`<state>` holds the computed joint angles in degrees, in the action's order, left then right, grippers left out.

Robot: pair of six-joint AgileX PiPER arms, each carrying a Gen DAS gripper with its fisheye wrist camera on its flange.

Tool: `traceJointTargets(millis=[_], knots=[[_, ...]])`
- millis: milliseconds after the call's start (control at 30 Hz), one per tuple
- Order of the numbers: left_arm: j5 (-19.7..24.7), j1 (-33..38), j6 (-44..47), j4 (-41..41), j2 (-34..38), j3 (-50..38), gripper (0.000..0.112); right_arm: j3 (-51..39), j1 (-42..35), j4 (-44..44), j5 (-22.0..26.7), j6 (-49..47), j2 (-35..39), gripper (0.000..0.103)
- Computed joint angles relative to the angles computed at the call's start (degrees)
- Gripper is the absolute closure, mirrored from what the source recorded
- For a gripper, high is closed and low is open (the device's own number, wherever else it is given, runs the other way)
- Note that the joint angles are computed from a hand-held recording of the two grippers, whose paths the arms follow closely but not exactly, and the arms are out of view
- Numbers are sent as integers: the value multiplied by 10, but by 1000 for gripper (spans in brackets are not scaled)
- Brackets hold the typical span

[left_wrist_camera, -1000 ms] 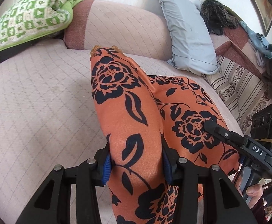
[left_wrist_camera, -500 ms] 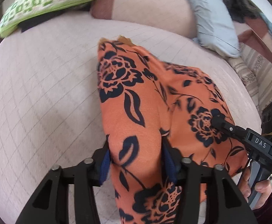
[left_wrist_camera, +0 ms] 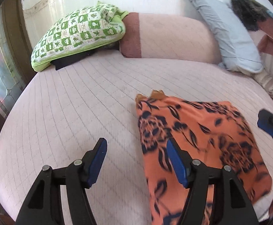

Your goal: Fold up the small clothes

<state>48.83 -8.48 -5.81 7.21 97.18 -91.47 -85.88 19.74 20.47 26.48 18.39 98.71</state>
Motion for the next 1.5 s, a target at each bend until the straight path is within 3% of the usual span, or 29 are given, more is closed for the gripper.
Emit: traceJointTargets(millis=[133,267,367,533,700,900,1033,1167,1233,1400,1500], knots=[[30,4,-7,-14,74,-88,45,-78,-7,40,26,-6,76,55],[61,-6,-10,-8,129,-151,45,-152,-23,24,69,35,147,55],[119,-13,-1,15,193,-215,35,-205,-27,-41,125,101,195,57],[120,-7,-4,9,203,-217,28,-215,-34,-28,132,85,206,57],[81,0,4,7,125,-132,28,-106,-40,32,82,26,124,57],[35,0,7,4,5,-13,28,2,-15,-4,67,48,19,57],[27,-25,-35,69,-62,90,28,88,7,-20,55,79,-39,57],[8,-55,-105,156,-81,174,28,132,20,-25,53,89,-48,56],[7,-65,-116,180,-93,186,28,140,24,-41,56,105,-59,56],[17,-41,-85,126,-153,215,28,206,41,-52,34,134,-134,54],[37,-47,-104,147,-192,221,28,229,60,-86,33,173,-176,54]])
